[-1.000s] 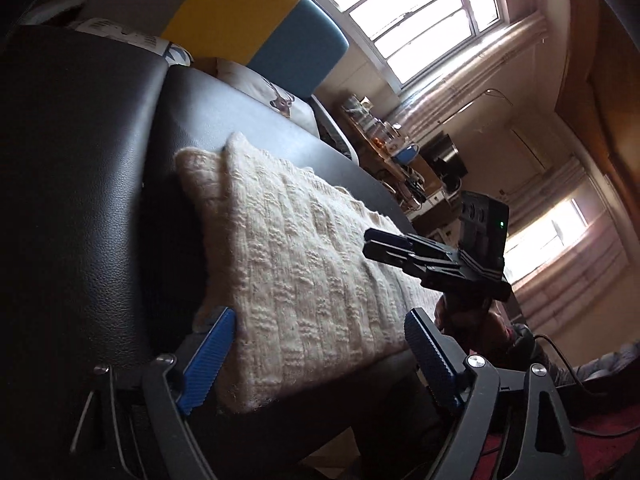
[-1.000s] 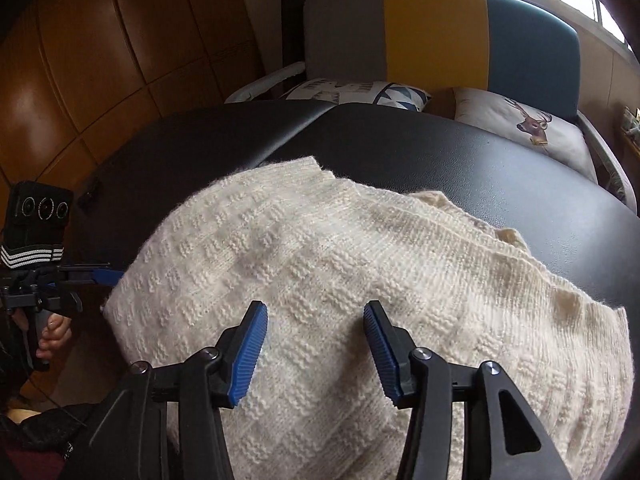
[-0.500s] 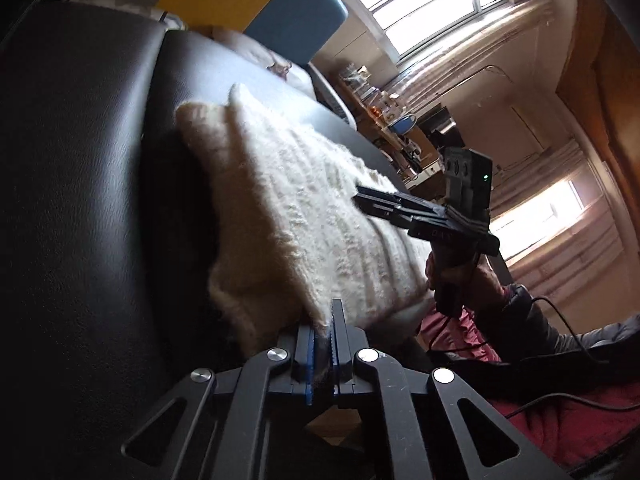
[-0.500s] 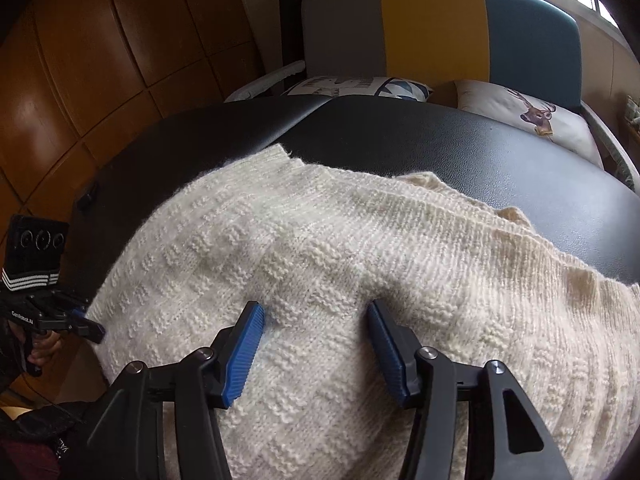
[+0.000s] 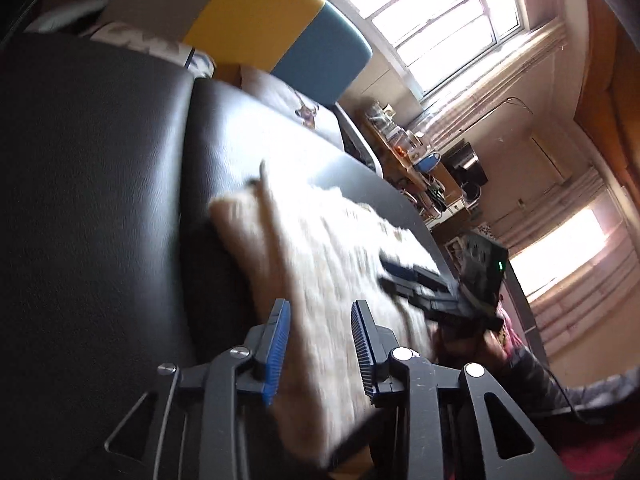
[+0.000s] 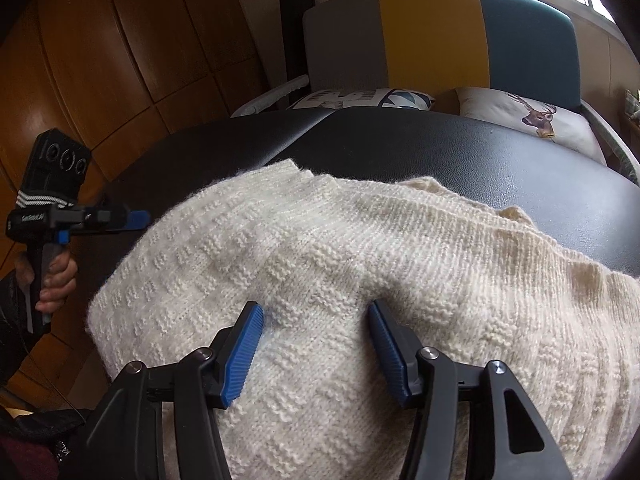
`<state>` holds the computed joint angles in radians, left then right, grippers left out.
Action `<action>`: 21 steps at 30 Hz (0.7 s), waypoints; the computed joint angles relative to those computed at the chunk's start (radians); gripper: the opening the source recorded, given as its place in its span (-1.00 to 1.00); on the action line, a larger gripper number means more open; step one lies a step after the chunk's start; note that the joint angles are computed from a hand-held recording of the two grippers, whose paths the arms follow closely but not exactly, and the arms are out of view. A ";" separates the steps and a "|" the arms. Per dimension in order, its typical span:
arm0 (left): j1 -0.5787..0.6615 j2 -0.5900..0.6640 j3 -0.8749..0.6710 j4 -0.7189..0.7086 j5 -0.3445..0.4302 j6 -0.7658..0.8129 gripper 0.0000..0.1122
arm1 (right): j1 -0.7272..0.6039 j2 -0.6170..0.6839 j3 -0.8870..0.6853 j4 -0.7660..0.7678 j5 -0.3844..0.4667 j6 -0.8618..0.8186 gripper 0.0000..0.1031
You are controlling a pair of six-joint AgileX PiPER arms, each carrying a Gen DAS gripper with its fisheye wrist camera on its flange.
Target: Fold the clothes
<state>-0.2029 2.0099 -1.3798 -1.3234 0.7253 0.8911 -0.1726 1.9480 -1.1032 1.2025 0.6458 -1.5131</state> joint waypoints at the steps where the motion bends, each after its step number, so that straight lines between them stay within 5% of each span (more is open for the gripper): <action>1: -0.012 0.034 -0.066 0.044 -0.008 -0.050 -0.43 | -0.004 0.004 -0.003 0.008 0.007 -0.008 0.10; 8: -0.057 0.259 -0.465 0.397 0.049 -0.427 -0.48 | -0.026 0.022 -0.030 -0.013 0.056 0.010 0.10; 9: -0.059 0.268 -0.487 0.436 0.056 -0.447 -0.78 | -0.019 0.018 -0.053 -0.077 0.058 0.074 0.10; 12: -0.082 0.205 -0.414 0.492 -0.023 -0.466 -0.89 | -0.014 0.007 -0.065 -0.137 0.055 0.110 0.10; 15: -0.103 0.113 -0.295 0.598 -0.125 -0.528 -0.90 | -0.029 0.023 -0.010 0.026 0.037 -0.090 0.11; 17: -0.108 0.148 -0.310 0.726 -0.104 -0.649 -0.89 | -0.029 0.025 0.001 0.062 0.029 -0.131 0.11; 21: -0.094 0.150 -0.264 0.655 -0.146 -0.643 -0.88 | -0.044 0.033 -0.011 0.055 0.057 -0.116 0.11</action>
<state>-0.2964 2.1596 -1.6441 -0.6687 0.5797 0.2481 -0.2164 1.9810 -1.1141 1.2579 0.7029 -1.6289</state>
